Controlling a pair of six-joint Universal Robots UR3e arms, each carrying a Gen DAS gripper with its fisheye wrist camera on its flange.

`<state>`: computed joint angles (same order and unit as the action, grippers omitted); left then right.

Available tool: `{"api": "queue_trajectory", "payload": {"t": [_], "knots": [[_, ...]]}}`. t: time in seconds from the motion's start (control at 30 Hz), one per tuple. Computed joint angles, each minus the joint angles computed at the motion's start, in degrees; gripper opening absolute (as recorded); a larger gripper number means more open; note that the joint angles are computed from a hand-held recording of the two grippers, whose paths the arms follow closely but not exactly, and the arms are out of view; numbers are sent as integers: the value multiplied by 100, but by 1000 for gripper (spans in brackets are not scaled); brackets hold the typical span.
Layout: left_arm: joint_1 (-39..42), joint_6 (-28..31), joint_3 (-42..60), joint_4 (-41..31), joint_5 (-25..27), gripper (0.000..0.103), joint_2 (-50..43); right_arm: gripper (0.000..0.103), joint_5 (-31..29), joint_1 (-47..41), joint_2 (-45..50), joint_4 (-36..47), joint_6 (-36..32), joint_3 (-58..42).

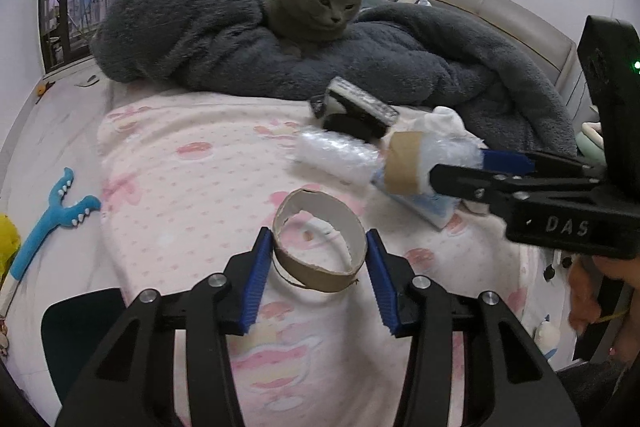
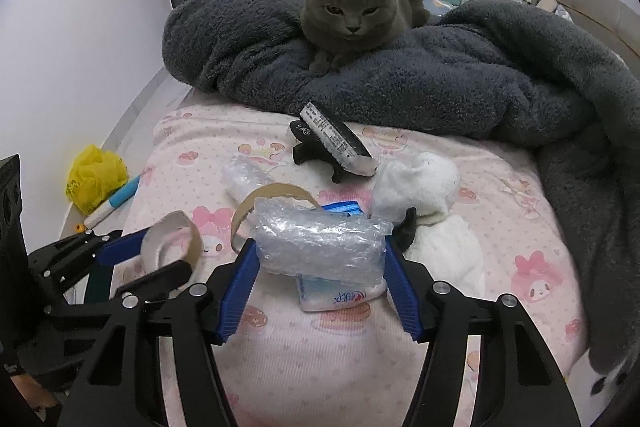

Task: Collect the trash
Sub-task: 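Grasp the brown tape roll with the left gripper while the right gripper carries bubble wrap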

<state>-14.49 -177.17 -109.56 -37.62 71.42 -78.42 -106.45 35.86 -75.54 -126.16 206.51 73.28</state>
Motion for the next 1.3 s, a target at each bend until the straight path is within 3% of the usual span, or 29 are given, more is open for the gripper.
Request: {"api": "queue_trajectory", "payload": {"t": [0.3, 0.8, 0.9, 1.13, 1.3], "knots": [[776, 318, -332, -372, -390, 50, 614, 62, -46, 288, 541, 887, -180, -927], [2021, 1093, -821, -1219, -873, 50, 1668, 62, -857, 628, 1071, 1173, -37, -2023], [2430, 1375, -913, -1549, -1048, 50, 1922, 62, -935, 698, 1466, 1622, -108, -2627], [3393, 2133, -1135, -2385, -1395, 50, 2510, 62, -1204, 868, 1838, 1738, 18, -3319], [4101, 2801, -1239, -3114, -1582, 50, 2916, 62, -1351, 1053, 2564, 2087, -45, -4569]]}}
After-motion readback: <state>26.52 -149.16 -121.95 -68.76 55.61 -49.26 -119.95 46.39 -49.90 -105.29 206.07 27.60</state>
